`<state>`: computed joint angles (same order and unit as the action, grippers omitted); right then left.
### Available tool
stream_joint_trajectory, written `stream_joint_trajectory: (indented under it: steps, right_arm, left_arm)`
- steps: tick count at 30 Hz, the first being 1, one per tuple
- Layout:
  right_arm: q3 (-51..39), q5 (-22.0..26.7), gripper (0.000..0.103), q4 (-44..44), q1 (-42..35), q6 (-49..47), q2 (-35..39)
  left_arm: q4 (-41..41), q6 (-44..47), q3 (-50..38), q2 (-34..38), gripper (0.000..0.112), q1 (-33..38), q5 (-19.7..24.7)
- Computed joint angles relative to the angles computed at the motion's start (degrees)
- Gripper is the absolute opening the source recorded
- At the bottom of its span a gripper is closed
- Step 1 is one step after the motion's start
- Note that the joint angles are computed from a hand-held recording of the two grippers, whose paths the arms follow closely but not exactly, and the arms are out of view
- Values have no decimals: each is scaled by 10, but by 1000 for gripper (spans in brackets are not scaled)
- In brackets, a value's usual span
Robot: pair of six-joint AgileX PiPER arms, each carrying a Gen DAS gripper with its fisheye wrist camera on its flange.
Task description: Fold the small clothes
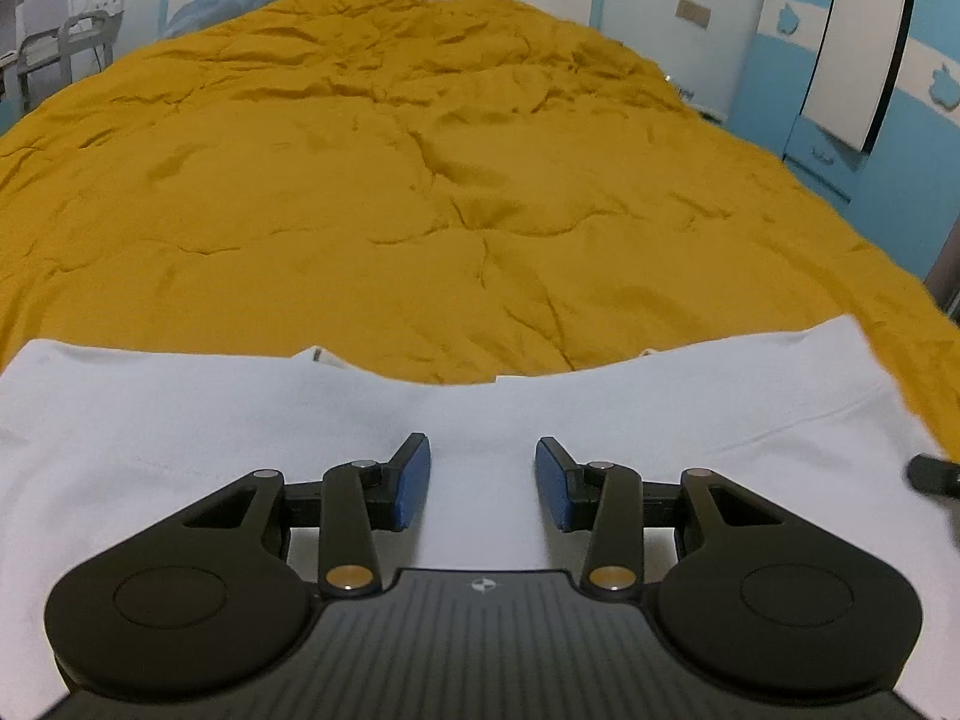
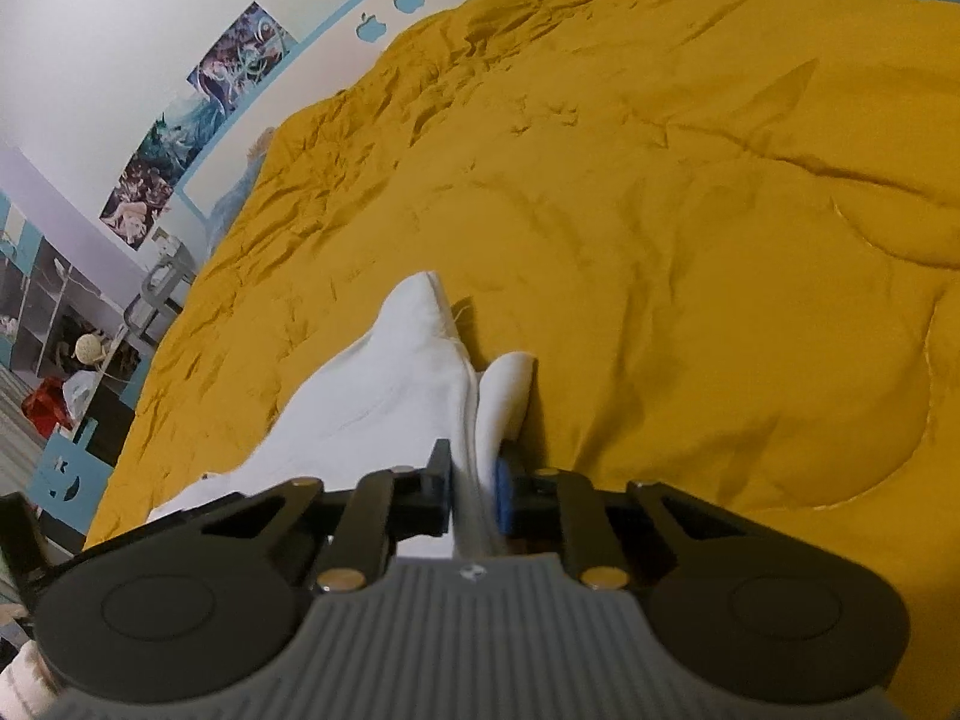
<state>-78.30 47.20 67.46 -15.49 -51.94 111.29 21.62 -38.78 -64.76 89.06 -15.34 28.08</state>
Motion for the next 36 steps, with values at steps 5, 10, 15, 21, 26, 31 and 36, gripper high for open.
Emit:
stream_joint_trajectory:
  steps: [5,10,15,21,26,31,36]
  right_arm:
    - [14,-6,5,1,6,-19,-34]
    - [23,-9,5,-19,29,24,-93]
    - [10,-3,4,-49,77,119,-142]
    - [-17,-30,4,-120,196,249,-189]
    - [-72,-82,4,-245,337,422,-177]
    - [-147,-117,4,-424,477,614,-130]
    - [-245,-105,4,-592,589,763,-52]
  left_arm:
    - [1,-3,4,-24,48,-3,12]
    - [-51,53,27,-102,48,17,38]
    - [-97,136,42,-188,48,66,109]
    - [-179,284,50,-274,48,221,181]
    - [-371,509,44,-298,48,446,246]
    - [-522,668,47,-279,44,633,310]
    - [-583,737,36,-255,42,738,353]
